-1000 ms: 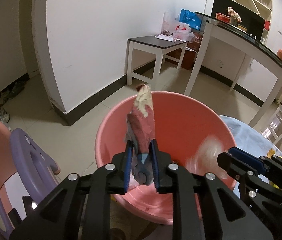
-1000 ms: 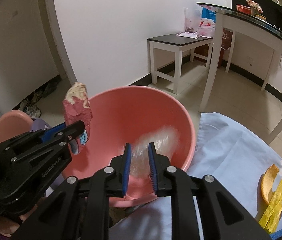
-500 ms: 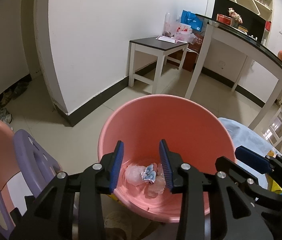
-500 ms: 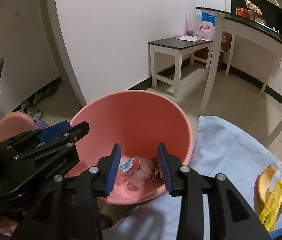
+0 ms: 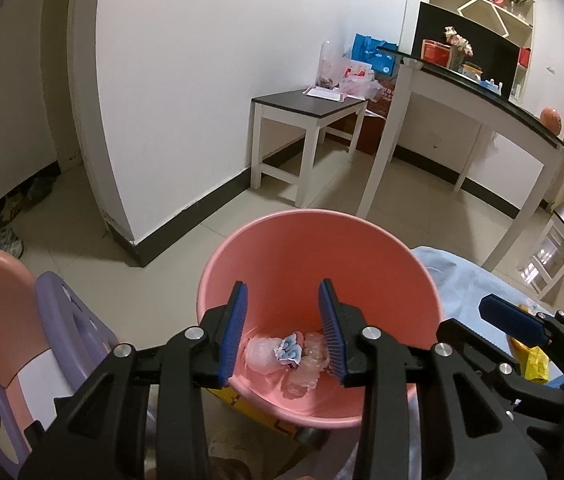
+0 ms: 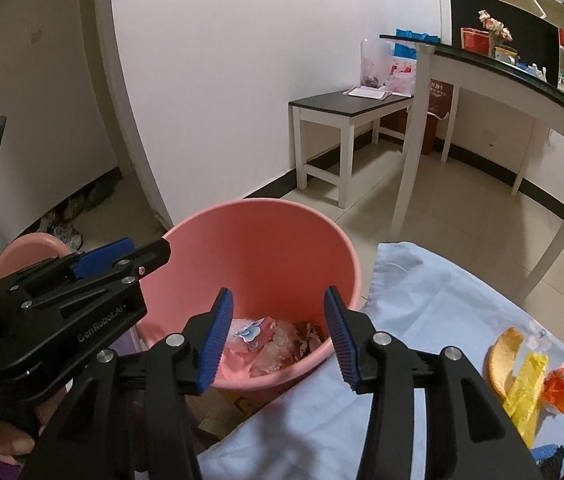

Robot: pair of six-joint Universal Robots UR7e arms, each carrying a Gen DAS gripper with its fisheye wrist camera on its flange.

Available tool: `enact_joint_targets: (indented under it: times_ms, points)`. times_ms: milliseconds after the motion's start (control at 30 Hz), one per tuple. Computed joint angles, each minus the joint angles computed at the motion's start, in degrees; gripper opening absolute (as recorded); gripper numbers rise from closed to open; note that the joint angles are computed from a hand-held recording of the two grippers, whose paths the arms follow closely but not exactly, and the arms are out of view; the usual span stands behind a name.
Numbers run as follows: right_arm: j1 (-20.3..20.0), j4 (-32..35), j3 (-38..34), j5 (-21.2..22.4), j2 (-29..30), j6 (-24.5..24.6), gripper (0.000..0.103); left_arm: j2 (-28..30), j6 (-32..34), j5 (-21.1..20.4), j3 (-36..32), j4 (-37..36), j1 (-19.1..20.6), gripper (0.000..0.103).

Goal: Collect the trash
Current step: 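Move both tools back over the remaining trash on the table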

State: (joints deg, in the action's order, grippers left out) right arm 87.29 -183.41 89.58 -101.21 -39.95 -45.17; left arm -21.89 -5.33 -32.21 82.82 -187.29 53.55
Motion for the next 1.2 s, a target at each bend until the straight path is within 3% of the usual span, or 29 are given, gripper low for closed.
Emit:
enact_joint_targets:
  times_ms: [233,300,400,567,767,933,1200]
  points:
    - [-0.8,-2.5,5.2,0.8,-4.2,0.3,0.048,-0.2,0.0,0.0,1.5,-0.9,-1.5,0.037]
    - [-1.1,-3.1,6.6,1.0,-5.5,0.6,0.054,-0.2,0.6,-0.2,2.2,-1.5,-2.0,0.037]
    - [-1.6,-5.1,9.6,2.0,-7.9,1.3,0.056,-0.4,1.3,-0.3,2.9,-2.1,-2.7,0.037]
    - [-2.9,-7.6,14.8,2.4,-13.0,2.3,0.056,-1.5,2.1,-2.8,5.0,-3.5,-3.9,0.037]
    - [-5.7,-14.8,20.9,-0.8,-19.6,3.1,0.056,-2.5,1.2,-9.9,7.0,-3.3,-5.1,0.037]
    - [-10.2,-20.7,25.6,-4.0,-25.7,4.9,0.056,-1.4,0.5,-17.5,5.7,2.1,-5.7,0.037]
    - [-18.6,-23.6,31.6,-4.6,-32.3,8.4,0.056,2.8,4.0,-25.2,2.4,6.6,-7.1,0.037]
